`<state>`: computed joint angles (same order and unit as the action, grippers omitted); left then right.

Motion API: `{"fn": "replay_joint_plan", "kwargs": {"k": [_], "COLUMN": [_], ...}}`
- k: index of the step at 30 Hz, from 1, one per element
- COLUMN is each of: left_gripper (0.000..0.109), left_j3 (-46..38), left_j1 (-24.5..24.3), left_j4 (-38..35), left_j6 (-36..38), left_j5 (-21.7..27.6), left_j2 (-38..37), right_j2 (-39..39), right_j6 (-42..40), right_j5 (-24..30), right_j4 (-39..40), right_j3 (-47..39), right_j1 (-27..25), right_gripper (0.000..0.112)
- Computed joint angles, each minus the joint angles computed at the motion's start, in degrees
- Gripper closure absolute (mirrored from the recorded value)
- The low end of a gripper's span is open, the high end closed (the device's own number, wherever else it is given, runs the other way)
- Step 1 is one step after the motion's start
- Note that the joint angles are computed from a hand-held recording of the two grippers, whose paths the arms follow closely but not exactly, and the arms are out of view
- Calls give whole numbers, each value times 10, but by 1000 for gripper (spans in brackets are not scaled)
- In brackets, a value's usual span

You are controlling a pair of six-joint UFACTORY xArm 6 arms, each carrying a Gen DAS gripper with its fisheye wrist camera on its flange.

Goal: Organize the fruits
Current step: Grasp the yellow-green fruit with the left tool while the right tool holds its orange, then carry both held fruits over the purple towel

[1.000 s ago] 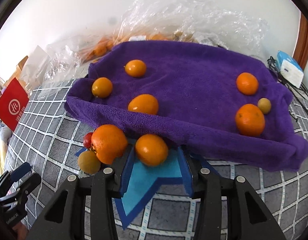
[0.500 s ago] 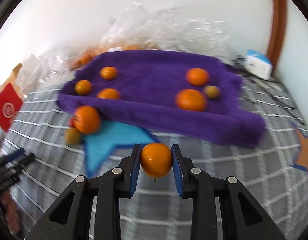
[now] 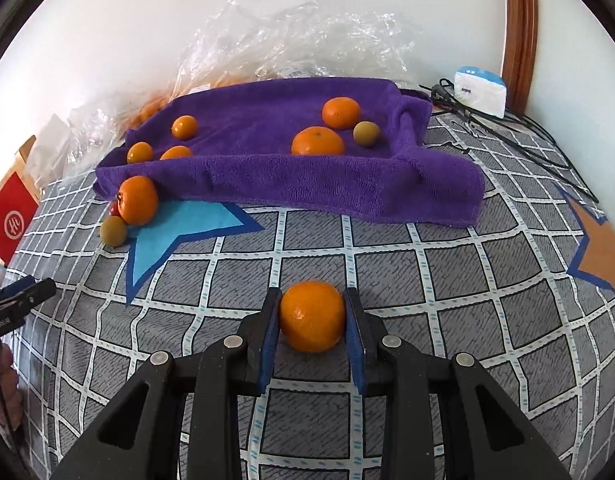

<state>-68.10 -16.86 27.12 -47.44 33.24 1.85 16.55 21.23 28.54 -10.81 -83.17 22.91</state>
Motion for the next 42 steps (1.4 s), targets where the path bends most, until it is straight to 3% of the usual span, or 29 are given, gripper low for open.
{"fn": "replay_joint_plan", "kwargs": {"k": [6, 10, 14, 19, 23, 30, 32, 34, 40, 42], "left_gripper": [24, 37, 45, 46, 61, 62, 74, 82, 82, 82], "left_j3": [-9, -14, -44, -113, -172, -237, -250, -240, -155, -137], "left_j1": [-6, -16, -31, -48, -58, -64, -62, -61, -44, -40], "left_j4": [25, 24, -33, -58, -81, -108, -107, -74, -144, -135], "left_j6": [-22, -21, 21, 52, 64, 77, 72, 39, 57, 30], "left_j5": [27, 27, 27, 23, 38, 32, 31, 11, -99, -116], "left_j2": [2, 4, 20, 66, 116, 174, 188, 188, 146, 135], "right_j2": [1, -3, -4, -3, -3, -3, -4, -5, -5, -5], "right_j6": [-2, -13, -9, -12, -8, -22, -32, -47, -47, -42], "right_j5": [5, 0, 0, 1, 0, -3, -5, -6, -9, -9], "right_j4": [-5, 9, 8, 12, 11, 29, 40, 59, 67, 60], "right_j3": [-3, 3, 4, 3, 3, 4, 6, 7, 8, 8], "right_j1": [2, 0, 0, -1, 0, -2, -2, -4, -4, -3], "right_gripper": [82, 82, 82, 82, 82, 82, 82, 82, 82, 82]}}
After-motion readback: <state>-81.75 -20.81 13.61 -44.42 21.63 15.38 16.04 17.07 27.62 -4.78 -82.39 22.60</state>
